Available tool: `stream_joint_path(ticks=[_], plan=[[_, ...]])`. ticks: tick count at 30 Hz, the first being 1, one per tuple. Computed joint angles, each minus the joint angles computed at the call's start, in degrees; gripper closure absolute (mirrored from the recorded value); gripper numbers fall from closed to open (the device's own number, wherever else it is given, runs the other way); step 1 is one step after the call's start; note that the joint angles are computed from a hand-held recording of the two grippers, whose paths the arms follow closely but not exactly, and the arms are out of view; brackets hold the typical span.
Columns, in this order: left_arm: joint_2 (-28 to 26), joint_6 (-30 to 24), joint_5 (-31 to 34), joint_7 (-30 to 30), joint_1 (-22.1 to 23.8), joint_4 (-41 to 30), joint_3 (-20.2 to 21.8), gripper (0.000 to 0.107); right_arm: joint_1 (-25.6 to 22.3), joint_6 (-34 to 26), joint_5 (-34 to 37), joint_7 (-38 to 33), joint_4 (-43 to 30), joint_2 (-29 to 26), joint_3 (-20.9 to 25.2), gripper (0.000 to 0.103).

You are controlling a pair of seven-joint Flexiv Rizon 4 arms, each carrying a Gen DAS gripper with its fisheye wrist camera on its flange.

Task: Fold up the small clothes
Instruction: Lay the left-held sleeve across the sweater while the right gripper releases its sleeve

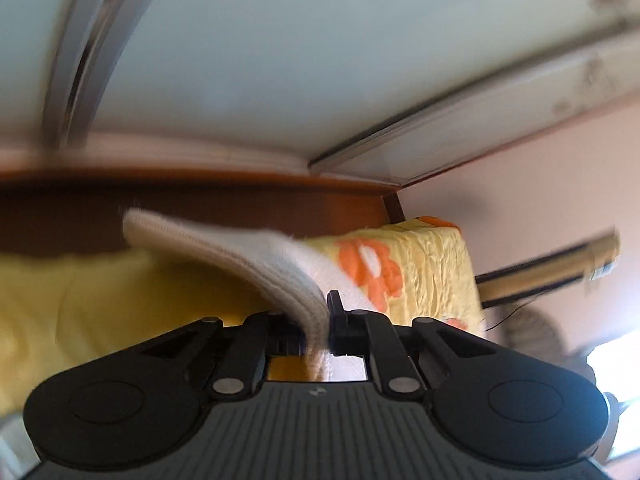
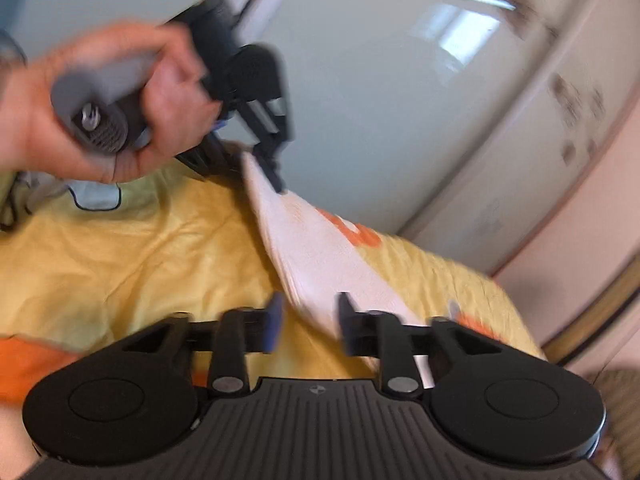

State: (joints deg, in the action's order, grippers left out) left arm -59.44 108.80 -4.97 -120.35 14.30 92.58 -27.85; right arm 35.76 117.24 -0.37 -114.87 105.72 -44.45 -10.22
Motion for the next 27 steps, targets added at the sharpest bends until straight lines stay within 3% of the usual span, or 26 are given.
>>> stream_joint_path(ticks=[3, 7, 9, 10, 12, 13, 15, 23, 27], plan=[[4.16, -1.82, -4.93, 3.87, -11.55, -3.48, 13.94, 0.097, -4.25, -1.98, 3.72, 6.54, 1.17, 2.07, 1.76, 0.055], [4.20, -2.65, -14.45, 14.80, -27.55, -9.65, 32.60, 0.097, -1.54, -11.24, 11.53, 17.97, -1.63, 0.45, -6.28, 0.052], [1.80, -3.86, -22.32, 20.56, -35.55, -13.78, 41.93, 0.097, -4.96, -16.82, 8.81, 20.79, -1.95, 1.28, -3.55, 0.053], [0.55, -4.91, -25.48, 22.99, -39.17, -16.06, 46.60, 0.097, -6.67, -15.34, 8.75, 20.83, -1.41, 1.55, -1.42, 0.053], [-1.35, -7.57, -20.59, 18.39, -42.93, -20.48, 54.45, 0.097, -10.20, -12.09, 8.16, 22.22, 0.32, 3.10, 2.80, 0.053], [-1.84, -7.47, -18.53, 17.85, -43.70, -21.95, 55.76, 0.097, -12.05, -9.72, 7.52, 23.85, 1.59, 3.86, 4.71, 0.053], [-2.36, -6.06, -17.67, 20.95, -44.45, -24.16, 54.85, 0.097, -14.60, -2.58, 9.33, 24.95, 6.68, 5.44, 7.50, 0.051], [-3.64, -6.18, -12.08, 32.51, -42.06, -31.15, 37.60, 0.097, -12.25, 7.72, 17.47, 28.24, 15.34, 7.42, 0.45, 0.046], [-7.00, -9.73, -10.24, 36.83, -42.87, -36.22, 32.49, 0.097, -20.36, 9.84, 15.54, 34.58, 16.43, 6.96, 5.04, 0.045]])
